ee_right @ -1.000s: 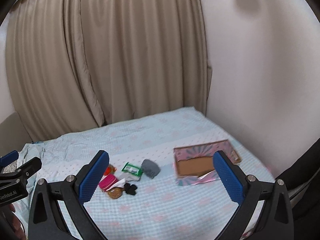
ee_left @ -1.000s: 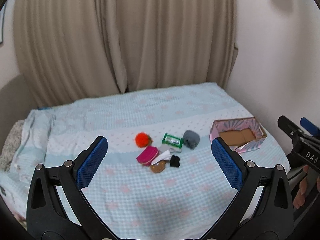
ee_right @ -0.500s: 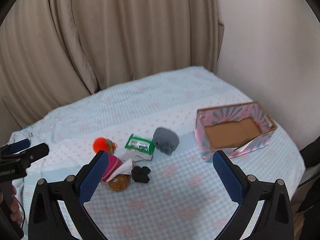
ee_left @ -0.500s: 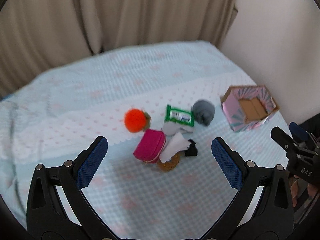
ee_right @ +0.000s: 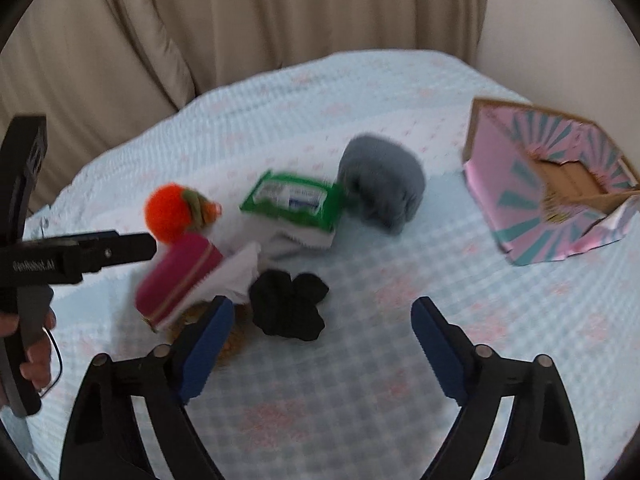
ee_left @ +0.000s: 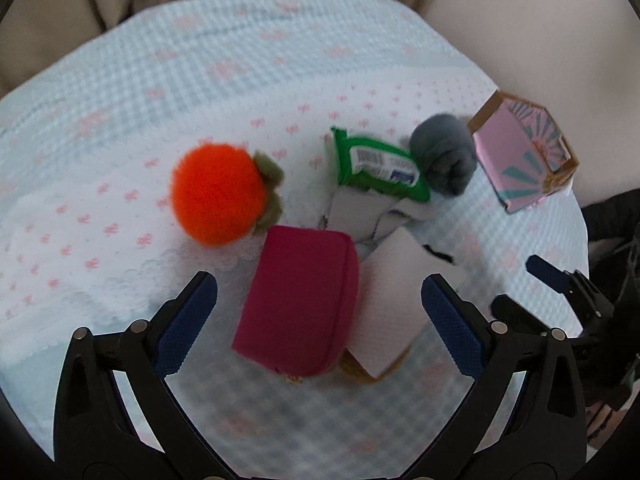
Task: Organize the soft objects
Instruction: 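Lower the left tool onto the pink pouch while the right tool lowers onto the black sock, then lift the pink pouch with the left tool while the right tool lifts the black sock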
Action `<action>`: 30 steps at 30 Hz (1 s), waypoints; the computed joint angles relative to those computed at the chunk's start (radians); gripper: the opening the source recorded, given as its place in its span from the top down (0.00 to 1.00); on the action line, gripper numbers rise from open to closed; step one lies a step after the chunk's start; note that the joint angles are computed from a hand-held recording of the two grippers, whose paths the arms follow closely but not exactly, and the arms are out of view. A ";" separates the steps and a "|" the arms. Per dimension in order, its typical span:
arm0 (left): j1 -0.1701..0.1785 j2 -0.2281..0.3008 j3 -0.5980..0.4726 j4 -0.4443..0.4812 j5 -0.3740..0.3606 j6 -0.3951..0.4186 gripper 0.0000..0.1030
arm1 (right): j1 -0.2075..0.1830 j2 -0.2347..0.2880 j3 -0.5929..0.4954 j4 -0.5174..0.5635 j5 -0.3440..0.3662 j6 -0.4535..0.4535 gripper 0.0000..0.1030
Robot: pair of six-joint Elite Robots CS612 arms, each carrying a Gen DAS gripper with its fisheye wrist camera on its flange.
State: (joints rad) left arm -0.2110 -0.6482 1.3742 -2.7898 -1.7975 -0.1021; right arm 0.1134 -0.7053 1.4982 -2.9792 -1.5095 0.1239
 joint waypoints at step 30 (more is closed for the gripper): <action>0.024 0.047 -0.029 0.054 -0.097 -0.052 0.55 | 0.004 0.110 -0.094 0.011 0.075 -0.057 0.78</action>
State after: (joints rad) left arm -0.1874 -0.6008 1.3451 -2.7356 -1.8946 -0.1538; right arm 0.1170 -0.5952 1.4042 -2.9678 -1.4344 0.0670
